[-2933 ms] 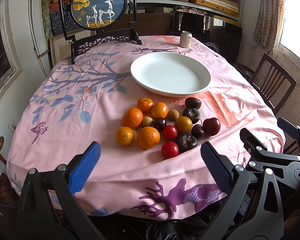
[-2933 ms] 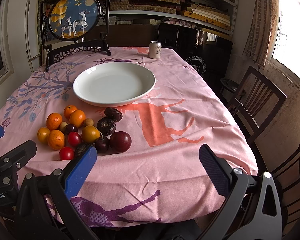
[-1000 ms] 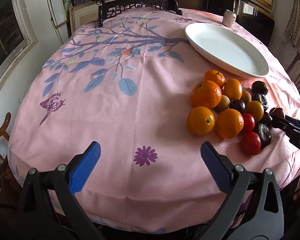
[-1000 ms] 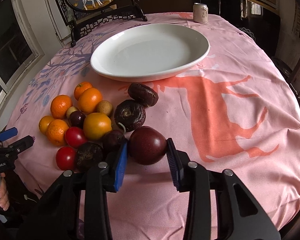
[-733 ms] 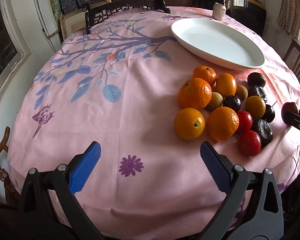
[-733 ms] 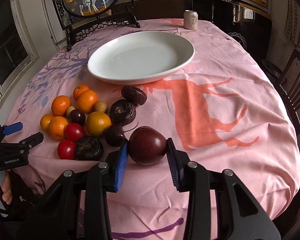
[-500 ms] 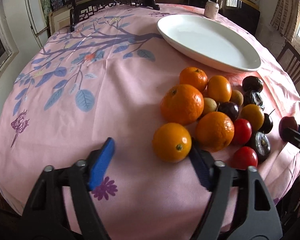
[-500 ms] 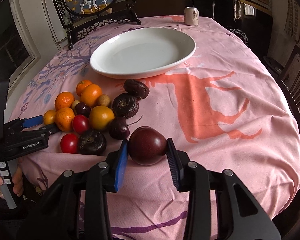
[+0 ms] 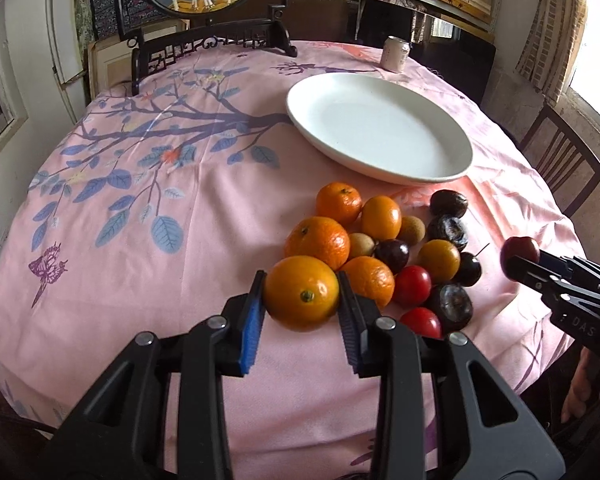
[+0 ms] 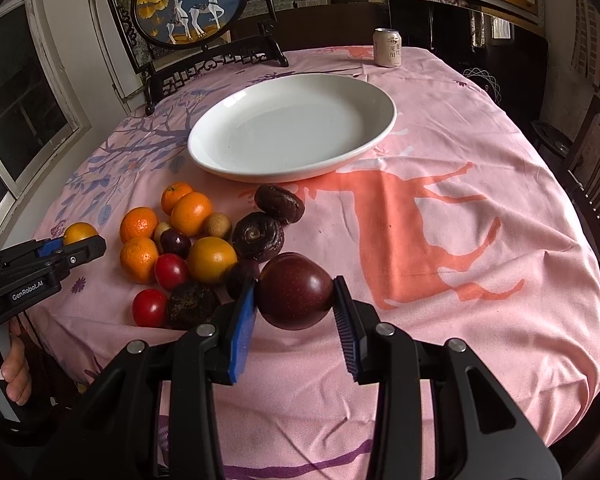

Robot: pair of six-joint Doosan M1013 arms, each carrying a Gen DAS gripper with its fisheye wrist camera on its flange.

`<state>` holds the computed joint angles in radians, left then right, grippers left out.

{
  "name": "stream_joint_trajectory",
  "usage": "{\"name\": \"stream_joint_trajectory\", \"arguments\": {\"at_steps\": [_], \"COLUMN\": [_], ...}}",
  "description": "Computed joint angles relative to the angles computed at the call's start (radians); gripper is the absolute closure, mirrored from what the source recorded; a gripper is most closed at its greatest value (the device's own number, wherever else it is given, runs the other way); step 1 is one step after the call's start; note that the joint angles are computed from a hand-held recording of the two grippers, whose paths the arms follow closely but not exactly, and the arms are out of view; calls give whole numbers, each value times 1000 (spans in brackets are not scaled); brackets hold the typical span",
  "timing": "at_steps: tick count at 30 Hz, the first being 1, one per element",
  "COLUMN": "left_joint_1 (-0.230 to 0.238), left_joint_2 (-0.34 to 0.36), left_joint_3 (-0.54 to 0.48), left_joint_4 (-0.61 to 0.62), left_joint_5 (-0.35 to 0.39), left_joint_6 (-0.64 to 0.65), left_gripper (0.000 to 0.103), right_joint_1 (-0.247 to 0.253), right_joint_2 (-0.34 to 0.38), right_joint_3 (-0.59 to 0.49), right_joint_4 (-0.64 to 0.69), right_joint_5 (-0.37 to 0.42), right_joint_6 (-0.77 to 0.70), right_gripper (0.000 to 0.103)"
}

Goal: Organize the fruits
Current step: 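Carry both fruits over the white plate and open both tools to release them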

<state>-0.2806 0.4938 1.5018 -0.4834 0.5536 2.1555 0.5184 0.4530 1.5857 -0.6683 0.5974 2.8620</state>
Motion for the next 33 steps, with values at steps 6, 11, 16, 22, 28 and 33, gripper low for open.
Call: {"name": "stream_joint_trajectory", "arguments": {"at_steps": [6, 11, 16, 22, 28, 33], "left_joint_1": [-32, -72, -99, -105, -91, -52], "left_joint_2": [65, 244, 468, 618, 567, 331], "left_joint_3": [-175, -511, -889, -1153, -1069, -665], "left_joint_4": [52, 179, 253, 267, 236, 117], "left_joint_5": [72, 229, 468, 642, 589, 338], "left_joint_6": [-45, -219, -370, -452, -437, -296], "left_gripper": [69, 68, 68, 68, 44, 33], "right_joint_1": [-45, -143, -238, -251, -224, -168], "right_joint_2": [16, 95, 225, 301, 272, 144], "right_joint_3": [-74, -233, -415, -524, -498, -344], "right_joint_4": [-10, 200, 532, 539, 347, 144], "right_joint_5": [-6, -17, 67, 170, 163, 124], "right_joint_6": [-100, -383, -655, -718, -607, -443], "right_gripper": [65, 65, 65, 65, 45, 44]}}
